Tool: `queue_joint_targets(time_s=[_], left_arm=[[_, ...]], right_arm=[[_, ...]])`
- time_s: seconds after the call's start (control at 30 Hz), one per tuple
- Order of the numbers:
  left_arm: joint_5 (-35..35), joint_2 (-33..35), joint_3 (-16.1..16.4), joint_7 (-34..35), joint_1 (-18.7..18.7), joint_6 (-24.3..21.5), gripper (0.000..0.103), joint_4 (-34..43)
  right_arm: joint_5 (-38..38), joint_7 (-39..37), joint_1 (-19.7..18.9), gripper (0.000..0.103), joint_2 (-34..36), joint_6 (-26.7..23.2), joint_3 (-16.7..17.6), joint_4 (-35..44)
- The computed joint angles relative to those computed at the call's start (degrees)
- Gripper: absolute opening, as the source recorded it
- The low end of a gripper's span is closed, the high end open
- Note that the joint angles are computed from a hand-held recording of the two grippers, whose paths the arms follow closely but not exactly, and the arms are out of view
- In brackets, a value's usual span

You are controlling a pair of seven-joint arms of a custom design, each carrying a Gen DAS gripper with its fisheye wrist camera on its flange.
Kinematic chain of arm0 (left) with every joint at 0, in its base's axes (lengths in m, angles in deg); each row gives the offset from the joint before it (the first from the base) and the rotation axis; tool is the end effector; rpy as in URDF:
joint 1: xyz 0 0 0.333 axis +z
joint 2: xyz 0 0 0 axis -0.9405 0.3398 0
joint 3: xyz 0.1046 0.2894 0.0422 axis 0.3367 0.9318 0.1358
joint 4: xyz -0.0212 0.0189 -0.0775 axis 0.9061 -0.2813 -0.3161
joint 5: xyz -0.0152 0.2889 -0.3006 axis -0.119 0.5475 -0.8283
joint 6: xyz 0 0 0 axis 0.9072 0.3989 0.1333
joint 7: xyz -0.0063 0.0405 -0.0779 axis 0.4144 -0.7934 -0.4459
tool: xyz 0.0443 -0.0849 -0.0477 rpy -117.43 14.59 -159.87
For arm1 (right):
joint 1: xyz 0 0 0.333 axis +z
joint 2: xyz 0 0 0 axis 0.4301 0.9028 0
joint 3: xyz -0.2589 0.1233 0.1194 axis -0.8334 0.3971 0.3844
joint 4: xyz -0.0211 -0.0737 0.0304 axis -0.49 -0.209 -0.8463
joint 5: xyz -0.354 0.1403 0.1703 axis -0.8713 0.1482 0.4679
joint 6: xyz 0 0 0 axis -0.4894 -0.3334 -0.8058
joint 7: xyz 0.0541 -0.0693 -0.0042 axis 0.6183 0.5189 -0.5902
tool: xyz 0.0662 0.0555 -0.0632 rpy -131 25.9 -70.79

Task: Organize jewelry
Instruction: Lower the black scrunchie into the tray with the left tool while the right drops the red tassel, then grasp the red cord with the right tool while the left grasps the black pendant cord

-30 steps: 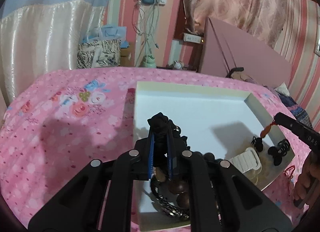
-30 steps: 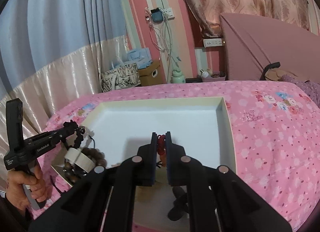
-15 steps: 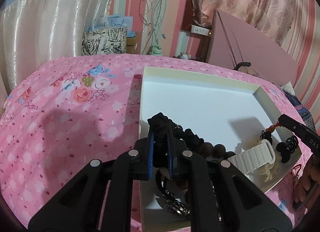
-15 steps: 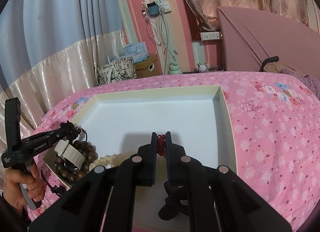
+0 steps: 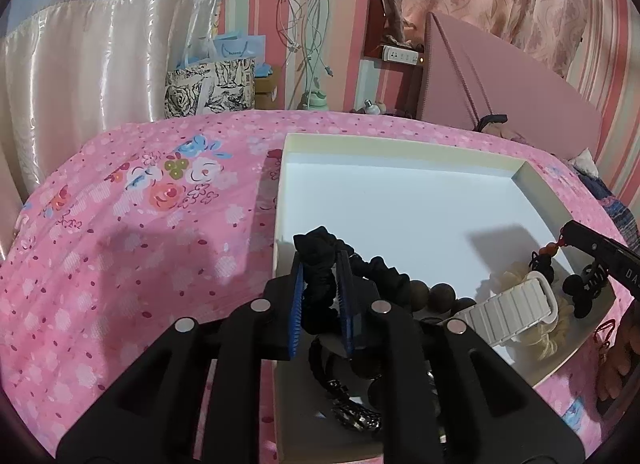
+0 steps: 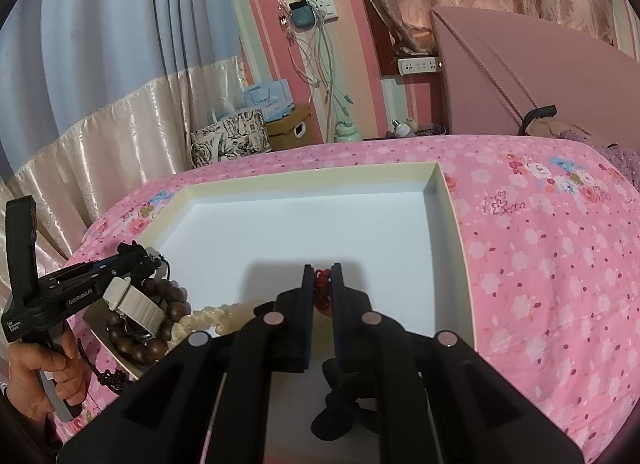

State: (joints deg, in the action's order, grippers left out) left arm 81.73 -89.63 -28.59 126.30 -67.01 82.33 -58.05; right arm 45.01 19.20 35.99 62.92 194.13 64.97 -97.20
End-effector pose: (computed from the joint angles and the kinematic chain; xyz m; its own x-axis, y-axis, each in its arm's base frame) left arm 0.5631 -0.1037 0.4996 0.1343 -0.9891 0.0596 -0.6450 -0.1329 -0.7526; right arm 0.6026 0.0737 0.5749 0.3658 -0.8713 -0.3271 -0.6355 0.0230 -0.7717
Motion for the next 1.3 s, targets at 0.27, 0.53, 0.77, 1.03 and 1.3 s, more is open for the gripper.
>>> queue_joint_targets(time_s=[0.27,0.53,0.77,1.03,1.3], left_arm=[[0.6,0.0,-0.1,0.1,-0.1,-0.2,0.023,0.1],[2.4,-0.3,-0.2,-1.5,0.4,0.7,0.035,-0.2],[5.9,-1.7,-1.3,-4.7,2.2,4.1,0.050,-1.7],[17.5,-5.0,-5.2,-15.1,6.6,2.6,0.051,-2.1],[13.6,-9.6,-2.8,-10.7,2.9,-3.4,0.052,-3.2]], right_arm=[[-0.1,0.1,0.0,0.011,0.1,0.5,0.1,0.1],[1.1,-1.3,0.2,0.011,-0.3,1.1,0.1,-0.4],[2.3,-2.6,0.7,0.011,-1.6,2.8,-0.3,-1.5],[-0.2,-1.5,0.9,0.011,-3.2,5.1,-0.8,-2.7],[-3.5,1.3,0.5,0.038,-6.3,4.8,-2.8,-3.7]])
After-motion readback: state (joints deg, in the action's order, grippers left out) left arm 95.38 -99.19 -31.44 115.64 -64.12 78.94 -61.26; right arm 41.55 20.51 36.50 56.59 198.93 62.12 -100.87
